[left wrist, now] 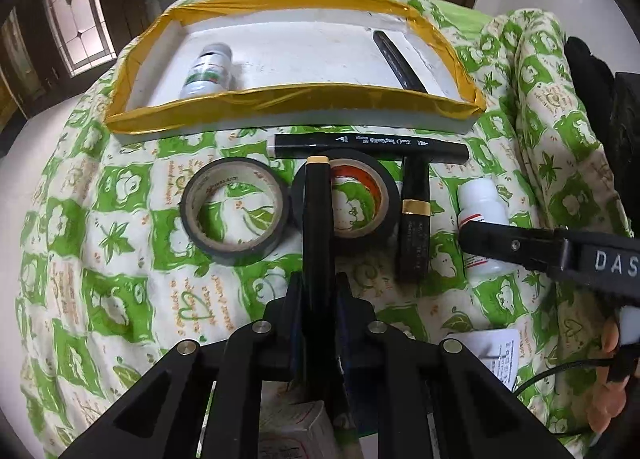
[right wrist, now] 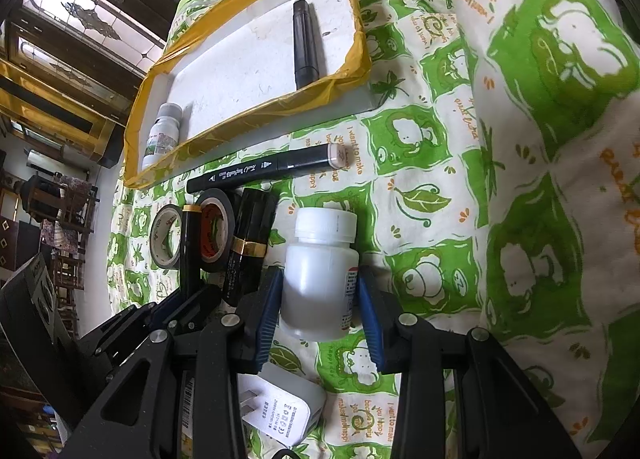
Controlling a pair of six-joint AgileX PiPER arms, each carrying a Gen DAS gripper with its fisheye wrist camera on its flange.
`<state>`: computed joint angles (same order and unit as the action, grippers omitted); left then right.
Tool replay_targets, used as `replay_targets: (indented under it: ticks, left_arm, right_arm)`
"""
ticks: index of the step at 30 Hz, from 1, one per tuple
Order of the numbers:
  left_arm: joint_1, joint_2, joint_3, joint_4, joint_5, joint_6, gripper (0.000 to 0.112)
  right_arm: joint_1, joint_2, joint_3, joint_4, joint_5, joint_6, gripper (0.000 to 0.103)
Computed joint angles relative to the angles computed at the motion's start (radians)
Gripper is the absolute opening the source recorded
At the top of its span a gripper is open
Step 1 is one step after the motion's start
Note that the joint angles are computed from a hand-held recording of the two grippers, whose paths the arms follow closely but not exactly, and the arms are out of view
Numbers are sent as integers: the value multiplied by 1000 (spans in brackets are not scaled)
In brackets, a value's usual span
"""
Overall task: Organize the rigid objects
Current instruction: 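Lift the marker and the white bottle and carry both toward the tray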
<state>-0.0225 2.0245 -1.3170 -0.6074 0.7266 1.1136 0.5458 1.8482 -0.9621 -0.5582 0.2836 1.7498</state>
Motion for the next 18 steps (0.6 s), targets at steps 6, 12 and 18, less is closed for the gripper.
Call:
replay_targets:
  ticks: [6,12,18]
  left_arm:
    - [112,-27,25,-127,123,81,14]
    - [176,-58,50,-191,191,115,14]
    - [247,-57,31,-211,263,116,14]
  right_arm:
    - [2,-3,-1,-35,-1,30,36]
    - [10,-29,27,-151,-17,146,36]
    - [33,-60,49,-251,0,240,35]
